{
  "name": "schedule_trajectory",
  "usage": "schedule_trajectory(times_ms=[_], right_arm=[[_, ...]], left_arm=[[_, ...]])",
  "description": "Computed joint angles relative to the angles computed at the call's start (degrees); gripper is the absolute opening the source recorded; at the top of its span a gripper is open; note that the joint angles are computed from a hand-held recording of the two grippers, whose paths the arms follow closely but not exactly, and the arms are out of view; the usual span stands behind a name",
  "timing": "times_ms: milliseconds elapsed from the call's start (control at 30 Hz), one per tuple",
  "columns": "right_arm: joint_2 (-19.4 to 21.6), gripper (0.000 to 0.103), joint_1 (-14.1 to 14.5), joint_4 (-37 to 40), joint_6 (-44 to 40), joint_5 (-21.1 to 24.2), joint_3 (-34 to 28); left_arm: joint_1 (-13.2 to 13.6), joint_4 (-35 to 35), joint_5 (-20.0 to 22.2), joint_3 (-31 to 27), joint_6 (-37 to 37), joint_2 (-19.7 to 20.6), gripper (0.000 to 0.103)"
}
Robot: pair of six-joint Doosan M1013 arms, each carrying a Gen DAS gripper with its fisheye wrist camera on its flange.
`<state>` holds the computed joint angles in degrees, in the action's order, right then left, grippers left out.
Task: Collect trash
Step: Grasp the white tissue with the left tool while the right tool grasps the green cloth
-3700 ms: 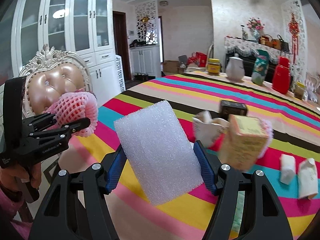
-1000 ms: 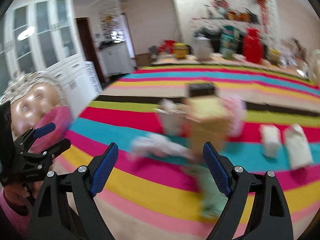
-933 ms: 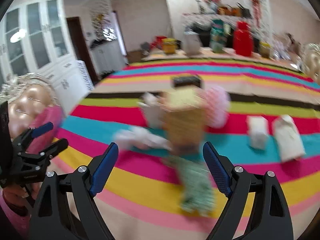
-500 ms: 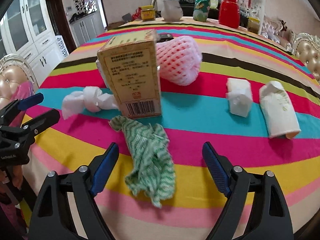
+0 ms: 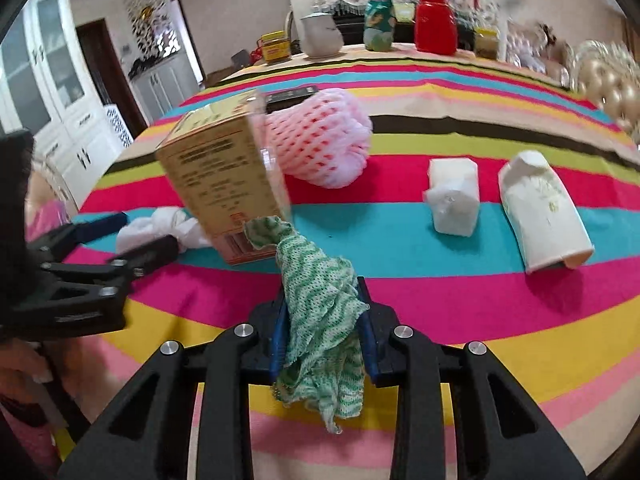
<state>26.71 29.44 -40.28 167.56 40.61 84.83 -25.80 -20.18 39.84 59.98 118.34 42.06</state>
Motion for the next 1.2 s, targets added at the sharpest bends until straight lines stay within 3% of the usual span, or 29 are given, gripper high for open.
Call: schedule_trajectory(times_ms=[67,100,133,200,233,400,1200], right_arm=[[-0.3,0.03,-0.2,0.0,1.0,-0.8,0.4],[-0.4,0.03,-0.2,-0.3,1.6,-1.1,0.6],[-0.4,0.03,-0.3,-0.3,1.8,-1.3,0.6],[-0.4,0.03,-0.1,-0.7,2.2,-1.2,0.7],[-0.4,0.03,0.0,-0.9,2.1,-1.0,0.6],[0.2,0.03,0.6,-2.3,1.1,0.7,-0.4],[0.1,0.03,1.7,-7.4,5.0,3.7,-0.4]], left_arm=[[-0.6,2.1,1.8,-1.7,-1.6,1.0,0.086],[-0.7,2.6,2.8,-2.4,-2.0,1.4,0.078],[-0.9,3.2,4.0,-3.2,-2.2,1.9,0.059],[-1.3,5.2,3.1,-2.8,-2.8,1.6,0.04],[-1.3,4.7,2.8,-2.4,-1.8,1.4,0.037],[-1.7,6.2,-1.6,0.3,-2.0,-0.2,0.036],[-1.8,6.2,-12.3,7.1,-2.3,-3.9,0.036]])
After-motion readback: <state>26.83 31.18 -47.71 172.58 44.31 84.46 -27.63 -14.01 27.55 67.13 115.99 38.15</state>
